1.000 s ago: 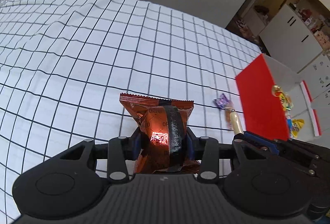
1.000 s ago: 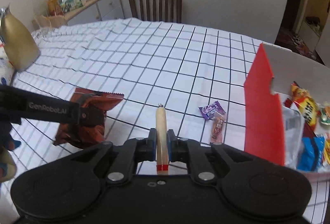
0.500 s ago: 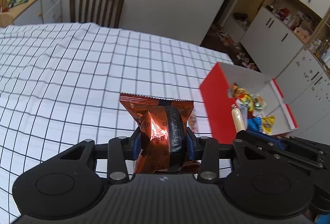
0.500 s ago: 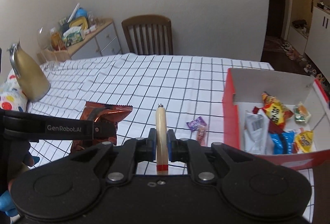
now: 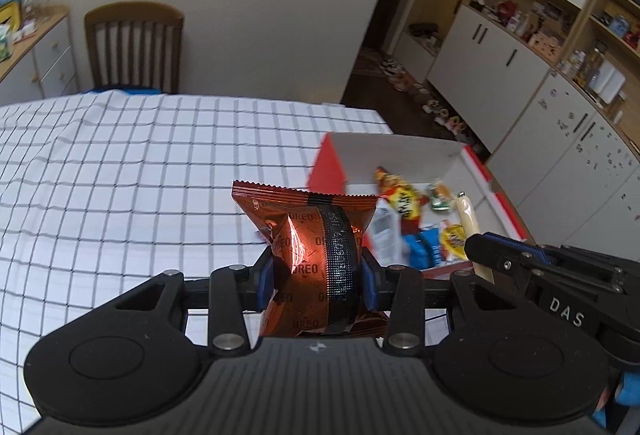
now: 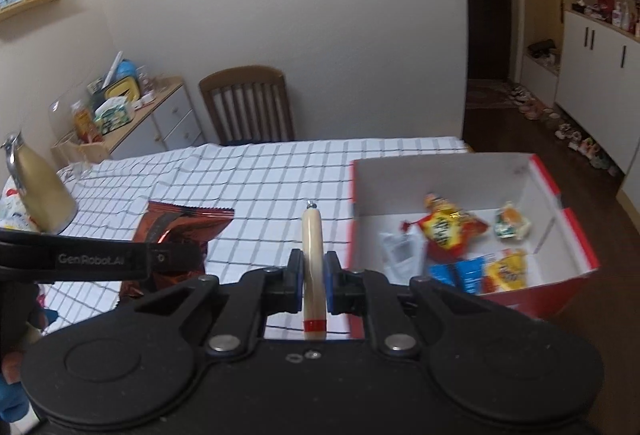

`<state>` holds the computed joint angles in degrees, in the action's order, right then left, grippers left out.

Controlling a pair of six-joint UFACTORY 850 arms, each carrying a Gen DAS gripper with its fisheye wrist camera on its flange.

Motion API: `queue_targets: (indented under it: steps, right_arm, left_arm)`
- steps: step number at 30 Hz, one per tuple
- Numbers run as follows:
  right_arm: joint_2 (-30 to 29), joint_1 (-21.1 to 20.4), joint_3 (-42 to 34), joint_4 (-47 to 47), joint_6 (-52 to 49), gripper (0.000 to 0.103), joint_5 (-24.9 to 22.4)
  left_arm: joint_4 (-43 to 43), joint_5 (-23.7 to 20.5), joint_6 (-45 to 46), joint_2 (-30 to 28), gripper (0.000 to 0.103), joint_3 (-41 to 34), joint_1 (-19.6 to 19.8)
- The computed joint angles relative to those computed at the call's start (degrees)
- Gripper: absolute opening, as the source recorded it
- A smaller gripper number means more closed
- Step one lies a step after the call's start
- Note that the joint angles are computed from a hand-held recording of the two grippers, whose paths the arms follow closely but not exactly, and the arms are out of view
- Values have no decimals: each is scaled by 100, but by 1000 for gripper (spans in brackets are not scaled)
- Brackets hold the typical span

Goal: Organize snacks
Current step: 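Carry the chip packet and sausage stick over the shoebox and lower them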

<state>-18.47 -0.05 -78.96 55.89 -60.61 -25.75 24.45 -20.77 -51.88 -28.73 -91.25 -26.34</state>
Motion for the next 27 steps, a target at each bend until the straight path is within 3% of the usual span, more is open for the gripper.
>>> queue_targets:
  steps: [16, 21, 27]
  right_arm:
    - [-424, -846, -619, 165, -167, 8, -320]
    - [-694, -1018, -900, -25, -18, 8, -345]
    - [-1095, -1162, -1368, -528, 452, 8, -392]
  left_arm:
    - [-49, -962, 431, -1382, 41, -2208, -535]
    - [-62, -1404, 703, -2037, 41, -3205, -642]
    - [-416, -2294, 1272, -3173, 41, -5027, -716]
